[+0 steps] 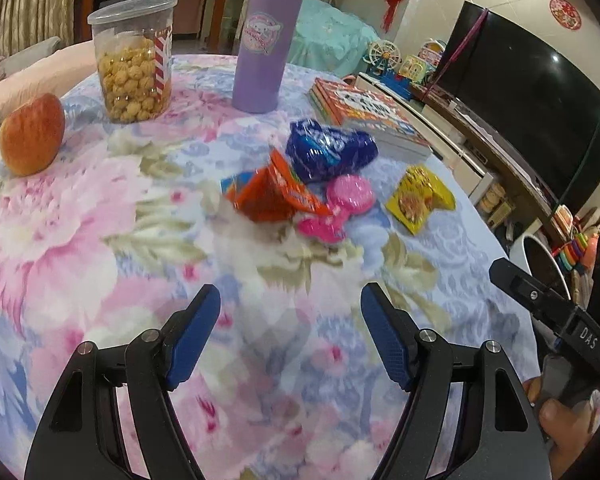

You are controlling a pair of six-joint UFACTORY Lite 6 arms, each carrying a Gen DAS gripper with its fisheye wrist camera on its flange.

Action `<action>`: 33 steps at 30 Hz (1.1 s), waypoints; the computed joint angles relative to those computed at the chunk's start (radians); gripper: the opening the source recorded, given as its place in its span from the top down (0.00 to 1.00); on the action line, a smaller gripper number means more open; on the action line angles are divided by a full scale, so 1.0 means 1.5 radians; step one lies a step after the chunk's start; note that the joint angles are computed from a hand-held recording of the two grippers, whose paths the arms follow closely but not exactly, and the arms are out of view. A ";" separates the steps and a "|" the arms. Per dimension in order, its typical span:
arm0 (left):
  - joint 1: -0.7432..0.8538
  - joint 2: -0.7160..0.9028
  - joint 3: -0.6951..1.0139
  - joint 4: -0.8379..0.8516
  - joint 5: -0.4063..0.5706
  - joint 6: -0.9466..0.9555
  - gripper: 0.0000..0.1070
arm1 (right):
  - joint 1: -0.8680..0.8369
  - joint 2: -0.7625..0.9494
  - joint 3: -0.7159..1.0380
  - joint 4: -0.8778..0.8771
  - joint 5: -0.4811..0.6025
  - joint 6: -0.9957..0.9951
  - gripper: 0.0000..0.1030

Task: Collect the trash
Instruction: 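Move both open grippers back to the snack wrappers on the table, then grasp the orange candy wrapper with the left gripper while the right grasps the yellow snack bag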

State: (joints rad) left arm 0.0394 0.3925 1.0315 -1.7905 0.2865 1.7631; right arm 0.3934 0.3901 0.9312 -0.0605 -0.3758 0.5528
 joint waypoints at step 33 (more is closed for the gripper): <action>-0.039 0.155 0.192 0.193 0.069 -0.180 0.89 | -0.054 0.209 0.291 -0.286 0.101 0.236 0.72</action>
State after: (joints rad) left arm -0.0191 0.6249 1.3193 -1.5011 0.3907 1.4933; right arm 0.3128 0.7043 1.3682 -0.4898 -0.2247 0.9073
